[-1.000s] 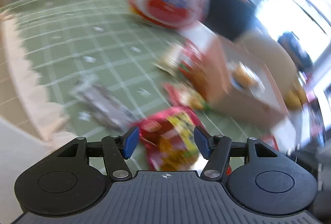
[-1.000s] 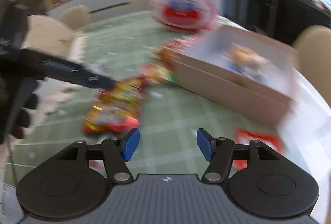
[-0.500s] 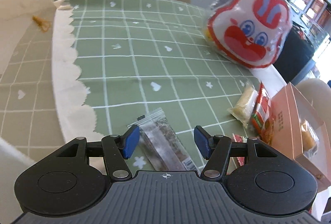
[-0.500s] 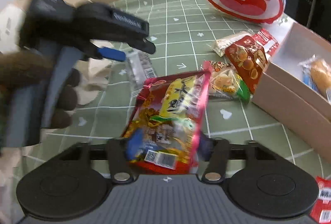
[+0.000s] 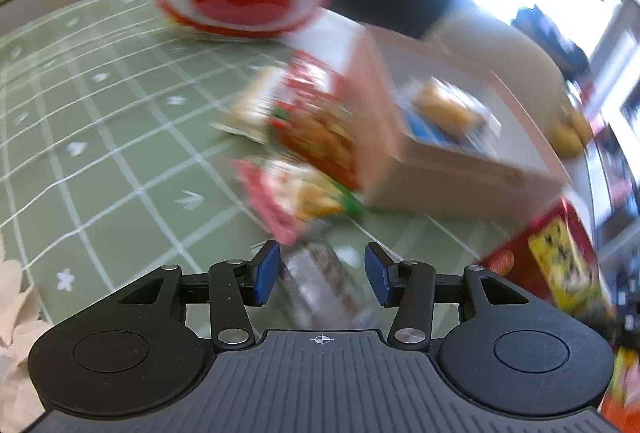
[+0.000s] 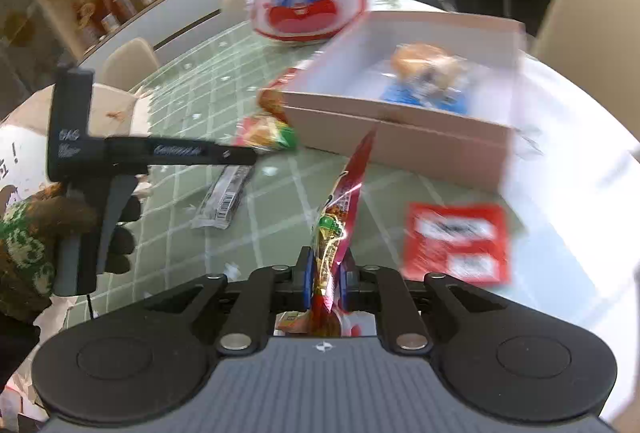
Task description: Organize snacks
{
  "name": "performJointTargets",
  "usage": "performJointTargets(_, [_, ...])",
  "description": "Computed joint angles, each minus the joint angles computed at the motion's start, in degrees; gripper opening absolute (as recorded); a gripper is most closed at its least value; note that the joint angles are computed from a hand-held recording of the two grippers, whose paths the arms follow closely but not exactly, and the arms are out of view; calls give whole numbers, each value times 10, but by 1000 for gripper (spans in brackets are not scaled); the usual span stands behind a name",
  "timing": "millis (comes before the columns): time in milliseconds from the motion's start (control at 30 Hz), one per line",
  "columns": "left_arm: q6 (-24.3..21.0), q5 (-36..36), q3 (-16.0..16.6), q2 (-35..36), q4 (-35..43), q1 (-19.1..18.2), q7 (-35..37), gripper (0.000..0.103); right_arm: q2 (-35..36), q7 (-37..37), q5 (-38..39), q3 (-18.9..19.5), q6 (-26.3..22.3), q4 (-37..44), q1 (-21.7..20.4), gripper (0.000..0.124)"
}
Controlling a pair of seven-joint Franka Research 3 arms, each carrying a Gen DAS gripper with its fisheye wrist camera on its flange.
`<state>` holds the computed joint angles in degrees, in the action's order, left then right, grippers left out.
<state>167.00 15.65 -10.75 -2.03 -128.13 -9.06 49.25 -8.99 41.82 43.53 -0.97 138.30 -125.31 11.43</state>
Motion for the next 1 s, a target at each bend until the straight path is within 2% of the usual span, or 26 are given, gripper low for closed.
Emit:
performJointTargets(67, [-6, -48, -3, -3, -2, -15, 76, 52, -8, 6, -1, -6, -3, -11, -6, 16])
performJointTargets(100, [-17, -41, -7, -5, -1, -19, 89, 52, -9, 2, 1, -7, 1, -17, -7, 21])
performJointTargets(133, [-34, -13, -12, -6, 4, -18, 72, 55, -14, 2, -4, -5, 12, -27, -9, 26])
performJointTargets(200, [-77, 67, -22, -3, 21, -15, -11, 57, -24, 6, -32, 5, 61, -53, -8, 32])
performJointTargets(267, [-100, 97, -24, 5, 38, -17, -83, 57, -28, 9, -50, 15, 116, -78, -2, 48])
performJointTargets(300, [-106, 101, -23, 9, 46, -19, -108, 56, -29, 8, -55, 16, 139, -88, 2, 51])
performJointTargets(367, [-103, 95, -19, 16, 56, -21, -143, 56, -33, -1, -54, 17, 182, -105, 15, 54])
performJointTargets(533, [-83, 96, -14, 7, 56, -22, -192, 55, -46, -31, -58, 9, 228, -126, 38, 54])
performJointTargets(633, [-62, 93, -12, 14, 61, -22, -147, 55, -56, -73, -28, -9, 250, -134, 60, 57])
performJointTargets(700, [-62, 124, -11, 28, 79, -21, -137, 55, -54, -82, -14, -17, 237, -127, 64, 58])
performJointTargets(767, [-38, 136, -5, 49, 90, -16, -100, 52, -48, -65, -24, -11, 227, -120, 55, 58])
performJointTargets(867, [-42, 3, -11, 69, 96, 3, 12, 43, -52, -70, -19, -12, 225, -123, 55, 58])
performJointTargets(933, [-21, -150, -33, 64, 76, 25, 134, 38, -58, -78, -11, -15, 224, -129, 55, 58])
performJointTargets(1000, [-22, -312, -54, 46, 56, 34, 274, 38, -60, -74, -8, -16, 227, -132, 51, 58])
